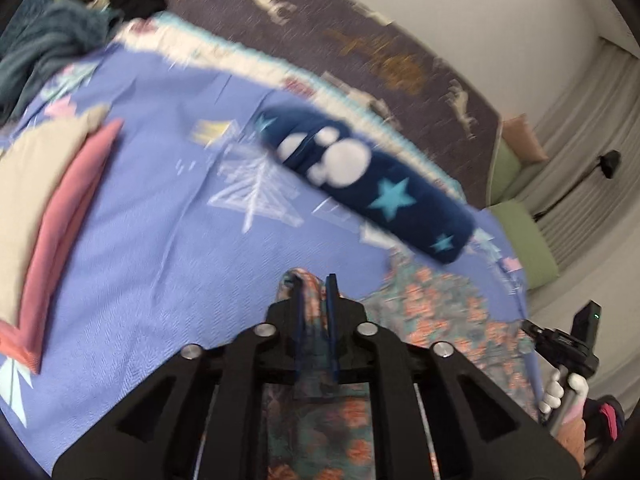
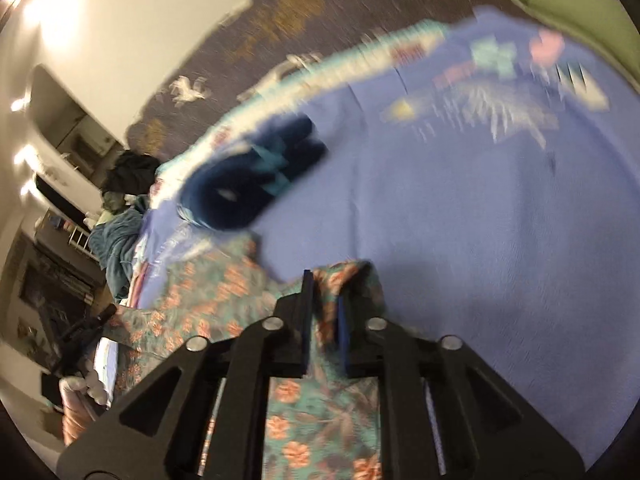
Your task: Fold small clothes
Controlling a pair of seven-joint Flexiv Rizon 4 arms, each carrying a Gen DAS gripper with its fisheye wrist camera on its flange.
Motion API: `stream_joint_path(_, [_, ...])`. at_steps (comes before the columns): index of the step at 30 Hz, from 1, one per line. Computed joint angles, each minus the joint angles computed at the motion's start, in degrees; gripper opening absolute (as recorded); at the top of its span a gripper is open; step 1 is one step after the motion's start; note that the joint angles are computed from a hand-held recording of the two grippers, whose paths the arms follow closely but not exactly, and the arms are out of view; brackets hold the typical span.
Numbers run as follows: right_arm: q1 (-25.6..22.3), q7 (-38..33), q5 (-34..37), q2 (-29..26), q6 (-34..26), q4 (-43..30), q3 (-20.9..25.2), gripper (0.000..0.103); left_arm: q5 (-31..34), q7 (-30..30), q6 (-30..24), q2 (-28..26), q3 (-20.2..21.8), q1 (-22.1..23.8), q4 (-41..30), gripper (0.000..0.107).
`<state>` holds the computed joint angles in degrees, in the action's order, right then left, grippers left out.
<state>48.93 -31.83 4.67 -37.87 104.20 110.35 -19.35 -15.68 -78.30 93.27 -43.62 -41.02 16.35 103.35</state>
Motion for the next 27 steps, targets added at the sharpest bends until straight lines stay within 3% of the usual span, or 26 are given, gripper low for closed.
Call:
stream_joint_path(3, [2.11, -1.97, 0.92, 0.6, 2.46, 2.8, -1.44, 0.025, 1.71, 0.59, 2.29, -1.23, -4.93, 4.64, 3.08, 0.021])
stream_joint_path(9, [8.75, -5.95, 4.44, 4.74, 2.64, 8.62, -6.19, 0.028, 6.92, -2.25, 5.1, 2.02, -8.02, 9.35, 9.14, 0.034])
stream_joint_path(12, [10.88, -7.52, 4.69, 6.25, 1.5, 9.87, -7.74, 0.03, 9.83, -2.61, 3.8, 2.47, -10.85, 11.98, 10.36, 0.039])
stream_joint_path(14, [11.54, -7.46, 4.55, 6.27, 0.66, 9.6, -8.47, 0.044, 9.73, -2.25, 0.78, 4.4, -7.98, 9.45, 9.29, 0.044])
stream_joint_path(18, [8.6, -6.13, 2.55, 4.97, -1.54, 6.68, -6.44, 0.046, 5.15, -2.39, -4.08, 5.61, 0.32, 1.71, 5.31, 0.047])
stream_joint_path(19, [7.65, -5.72, 1.62, 4.76, -2.4, 6.11, -5.7, 0.04, 4.03, -2.21, -4.97, 5.27, 1.75, 0.32, 4.26, 0.045])
stream_joint_path(20, [5.09, -5.7, -0.04, 4.68, -3.47, 5.15, -3.1, 0.012, 4.71, -2.6, -6.61, 4.23, 2.21, -0.11, 2.65, 0.031])
stream_joint_path(21, [2.69, -5.71, -1.54, 4.81, -3.7, 4.7, -0.59, 0.003, 4.54, -1.79, -7.01, 3.42, 0.8, 0.9, 2.38, 0.0])
stream_joint_path(24, [-0.7, -4.92, -1.59, 4.73, 2.12, 4.62, 3.03, 0.003, -1.46, 3.14, -4.57, 0.26, -7.61, 5.74, 2.98, 0.0])
stream_joint_path(27, [-3.38, -4.65, 2.42, 3.81, 6.94, 2.08, 4.41, 0.003, -1.79, 2.59, 0.1, -1.09, -7.65, 4.53, -0.22, 0.0])
